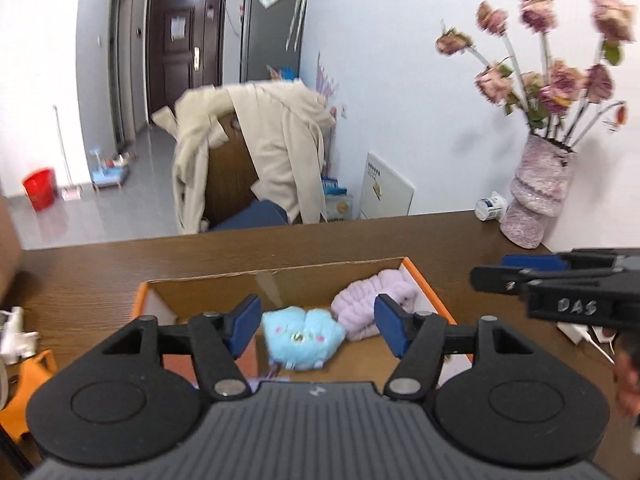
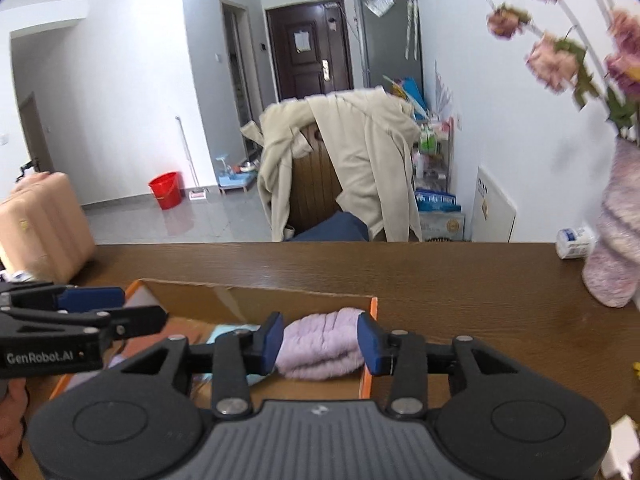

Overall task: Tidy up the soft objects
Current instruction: 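Move both grippers back toward the yellow-and-white plush sheep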

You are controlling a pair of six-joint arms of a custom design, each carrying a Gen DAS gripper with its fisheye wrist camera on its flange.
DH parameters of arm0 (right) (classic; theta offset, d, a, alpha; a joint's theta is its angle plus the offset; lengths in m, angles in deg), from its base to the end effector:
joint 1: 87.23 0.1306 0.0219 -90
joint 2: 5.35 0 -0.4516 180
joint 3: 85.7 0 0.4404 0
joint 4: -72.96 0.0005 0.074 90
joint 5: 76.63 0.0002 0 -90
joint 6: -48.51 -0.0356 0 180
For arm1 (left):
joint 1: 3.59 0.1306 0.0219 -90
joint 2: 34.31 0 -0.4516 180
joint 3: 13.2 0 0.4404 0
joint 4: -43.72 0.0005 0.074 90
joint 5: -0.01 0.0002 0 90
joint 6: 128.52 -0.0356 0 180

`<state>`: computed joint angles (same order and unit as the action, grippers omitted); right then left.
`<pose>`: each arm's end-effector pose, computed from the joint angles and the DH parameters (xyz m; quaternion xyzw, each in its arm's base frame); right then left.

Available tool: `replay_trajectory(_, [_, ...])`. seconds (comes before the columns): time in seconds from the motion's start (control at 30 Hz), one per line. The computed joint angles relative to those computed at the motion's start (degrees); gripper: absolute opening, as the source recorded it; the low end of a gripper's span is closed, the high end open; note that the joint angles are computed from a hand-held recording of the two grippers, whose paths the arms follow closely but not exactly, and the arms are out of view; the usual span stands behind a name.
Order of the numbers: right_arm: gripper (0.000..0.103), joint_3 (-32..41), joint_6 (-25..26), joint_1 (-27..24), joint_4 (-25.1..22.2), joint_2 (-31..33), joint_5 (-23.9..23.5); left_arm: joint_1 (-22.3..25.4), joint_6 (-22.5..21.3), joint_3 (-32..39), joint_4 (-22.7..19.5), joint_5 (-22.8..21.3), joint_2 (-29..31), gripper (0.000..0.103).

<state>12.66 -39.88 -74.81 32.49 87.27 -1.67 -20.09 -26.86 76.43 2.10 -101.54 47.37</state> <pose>0.5545 0.1311 0.5639 -0.1675 0.8643 0.1587 0.4469 0.4652 -0.1309 0.5778 -0.0104 0.8783 -0.0282 0.4771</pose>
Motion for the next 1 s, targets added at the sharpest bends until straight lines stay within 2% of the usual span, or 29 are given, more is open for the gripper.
replay_trajectory(0.07, [0.052, -3.85, 0.83, -0.49, 1.41, -4.37, -0.74, -1.83, -0.23, -3.87, 1.31, -1.93, -4.52, 0.072])
replay_trajectory(0.13, [0.053, -7.47, 1.71, -0.88, 2.45, -8.54, -1.52, -3.96, 0.36, -7.95, 2.46, -3.3, -9.22, 0.076])
replay_trajectory(0.23, [0.06, -12.96, 3.4, -1.49, 3.49, -14.99, -3.26, -7.83, 4.11, -13.25, 1.96, -6.37, -15.54, 0.079])
replay_trajectory(0.33, [0.064, -18.98, 4.73, -2.02, 5.48, -21.43, -5.04, -13.63, 6.11, -18.3, 2.59, -13.21, -21.42, 0.083])
replay_trajectory(0.43, [0.07, -24.67, 4.92, -2.36, 7.61, -27.31, -6.62, -21.2, 5.99, -22.9, 3.63, -22.66, -26.23, 0.09])
replay_trajectory(0.53, [0.072, -30.19, 5.07, -2.52, 8.42, -33.17, -7.81, -28.89, 8.54, -26.08, 2.3, -31.25, -29.5, 0.093])
replay_trajectory(0.63, [0.075, -34.83, 3.73, -2.68, 8.51, -38.03, -8.91, -36.14, 15.32, -28.33, -0.47, -39.43, -31.59, 0.097])
replay_trajectory(0.7, [0.076, -37.41, 2.73, -2.26, 7.93, -41.28, -7.73, -41.92, 22.63, -28.93, -5.39, -47.41, -31.09, 0.097])
replay_trajectory(0.77, [0.078, -40.17, 1.8, -2.26, 7.7, -44.71, -6.56, -47.0, 29.35, -29.66, -10.11, -52.26, -30.54, 0.098])
replay_trajectory(0.83, [0.079, -42.29, 0.64, -3.11, 7.12, -47.52, -6.96, -49.94, 36.95, -29.63, -15.57, -53.63, -29.67, 0.098])
replay_trajectory(0.9, [0.079, -44.07, -0.67, -5.04, 6.32, -49.96, -9.08, -51.36, 41.86, -30.07, -18.11, -53.19, -29.48, 0.098])
replay_trajectory(1.0, [0.079, -45.63, -1.6, -8.12, 5.65, -51.94, -12.33, -50.38, 43.65, -30.44, -17.79, -51.56, -28.95, 0.098])
